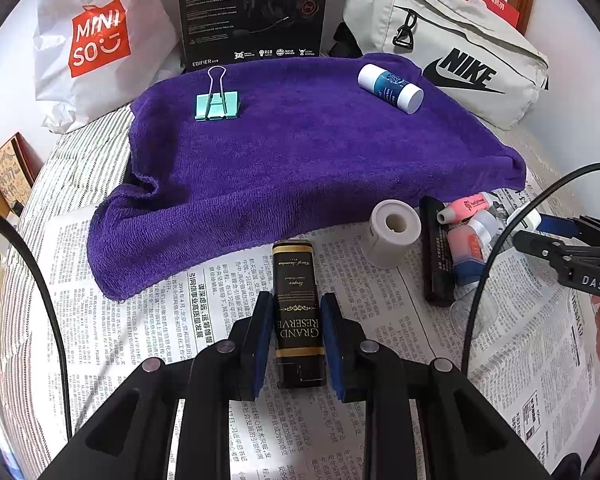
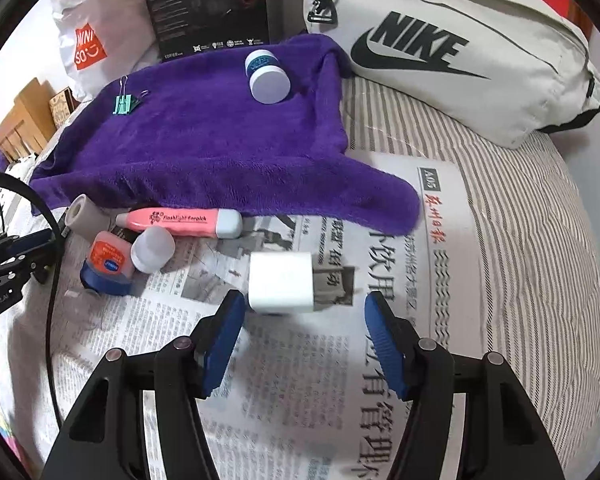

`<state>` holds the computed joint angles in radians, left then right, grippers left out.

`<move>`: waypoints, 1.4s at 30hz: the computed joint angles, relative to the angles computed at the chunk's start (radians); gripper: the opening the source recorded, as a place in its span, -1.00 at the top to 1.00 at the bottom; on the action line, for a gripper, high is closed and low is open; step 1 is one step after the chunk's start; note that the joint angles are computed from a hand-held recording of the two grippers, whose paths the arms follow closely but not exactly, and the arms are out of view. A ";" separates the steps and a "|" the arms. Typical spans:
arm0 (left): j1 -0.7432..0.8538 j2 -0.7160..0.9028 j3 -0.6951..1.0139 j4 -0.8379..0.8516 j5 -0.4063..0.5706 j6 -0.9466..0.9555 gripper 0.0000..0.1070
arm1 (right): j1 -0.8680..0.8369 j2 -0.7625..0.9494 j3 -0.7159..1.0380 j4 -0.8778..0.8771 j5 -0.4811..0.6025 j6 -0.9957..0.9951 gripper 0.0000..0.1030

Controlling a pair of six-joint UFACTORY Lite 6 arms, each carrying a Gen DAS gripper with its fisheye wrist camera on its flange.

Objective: Organize rigid objects
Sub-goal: 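Grasp the white charger plug with the right tool while the left tool holds the tube, then carry the plug with the right tool while the left tool carries the tube over the towel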

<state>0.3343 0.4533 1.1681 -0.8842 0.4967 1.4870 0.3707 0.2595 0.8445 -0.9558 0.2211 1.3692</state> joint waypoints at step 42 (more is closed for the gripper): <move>0.051 -0.005 0.043 0.046 0.105 -0.037 0.58 | -0.011 -0.060 -0.044 -0.159 -0.078 0.110 0.15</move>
<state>0.3850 0.4481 1.2109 -0.8378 0.6019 1.4497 0.3601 0.1992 0.8005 -1.1151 0.1430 1.4796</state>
